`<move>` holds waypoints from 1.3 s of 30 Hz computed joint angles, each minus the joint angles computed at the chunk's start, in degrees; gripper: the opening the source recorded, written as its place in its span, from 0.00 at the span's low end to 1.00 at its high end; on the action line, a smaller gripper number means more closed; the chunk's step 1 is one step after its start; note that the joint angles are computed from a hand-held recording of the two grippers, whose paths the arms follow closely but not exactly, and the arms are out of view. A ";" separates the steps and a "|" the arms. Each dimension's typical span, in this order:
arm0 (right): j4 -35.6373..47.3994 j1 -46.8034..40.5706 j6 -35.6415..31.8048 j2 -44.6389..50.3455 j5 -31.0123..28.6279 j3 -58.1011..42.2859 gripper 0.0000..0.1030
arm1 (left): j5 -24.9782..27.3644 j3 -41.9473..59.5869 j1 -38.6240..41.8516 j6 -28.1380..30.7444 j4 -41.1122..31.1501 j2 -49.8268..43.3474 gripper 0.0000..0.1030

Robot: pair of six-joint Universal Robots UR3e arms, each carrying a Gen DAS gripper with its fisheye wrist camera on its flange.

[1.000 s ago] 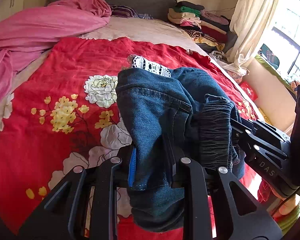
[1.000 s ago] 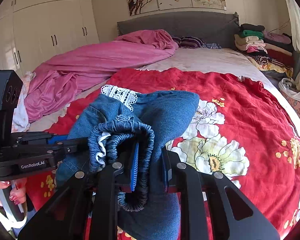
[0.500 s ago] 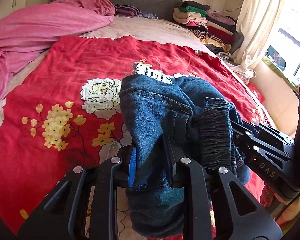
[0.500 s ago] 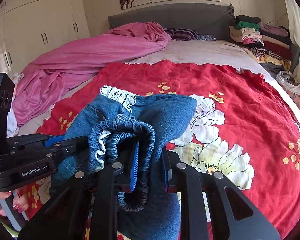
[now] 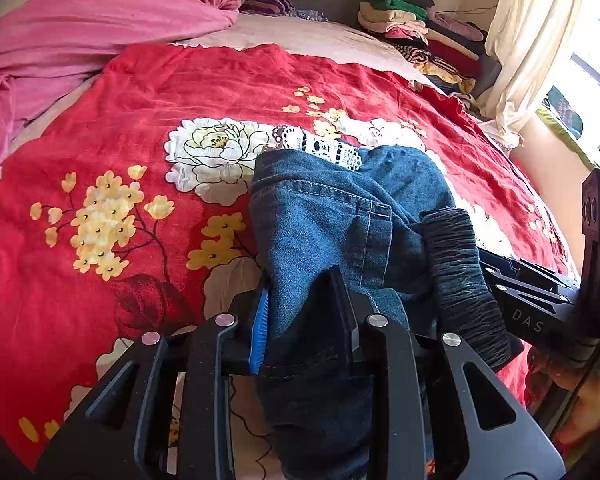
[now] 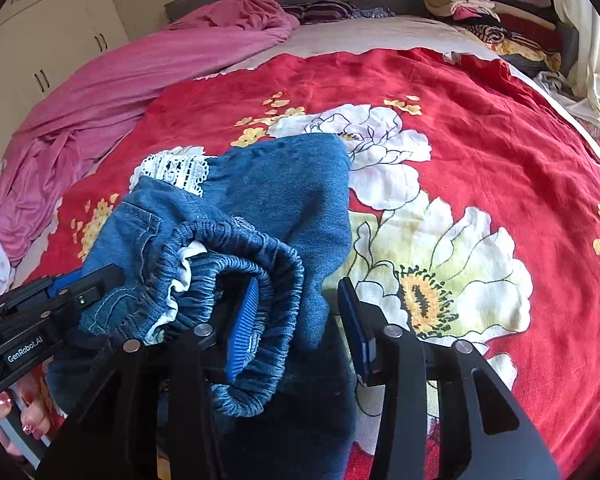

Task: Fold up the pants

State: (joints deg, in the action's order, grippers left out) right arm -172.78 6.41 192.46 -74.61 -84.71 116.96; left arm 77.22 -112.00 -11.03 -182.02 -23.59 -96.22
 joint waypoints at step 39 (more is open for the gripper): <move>-7.46 31.93 24.66 -28.56 -33.17 33.80 0.95 | -4.00 -34.85 10.22 8.92 -26.00 63.70 0.91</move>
State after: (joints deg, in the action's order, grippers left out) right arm -180.24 38.34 217.12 -103.17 -117.88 150.76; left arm 73.22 -146.85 -0.80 -173.10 -49.59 -32.52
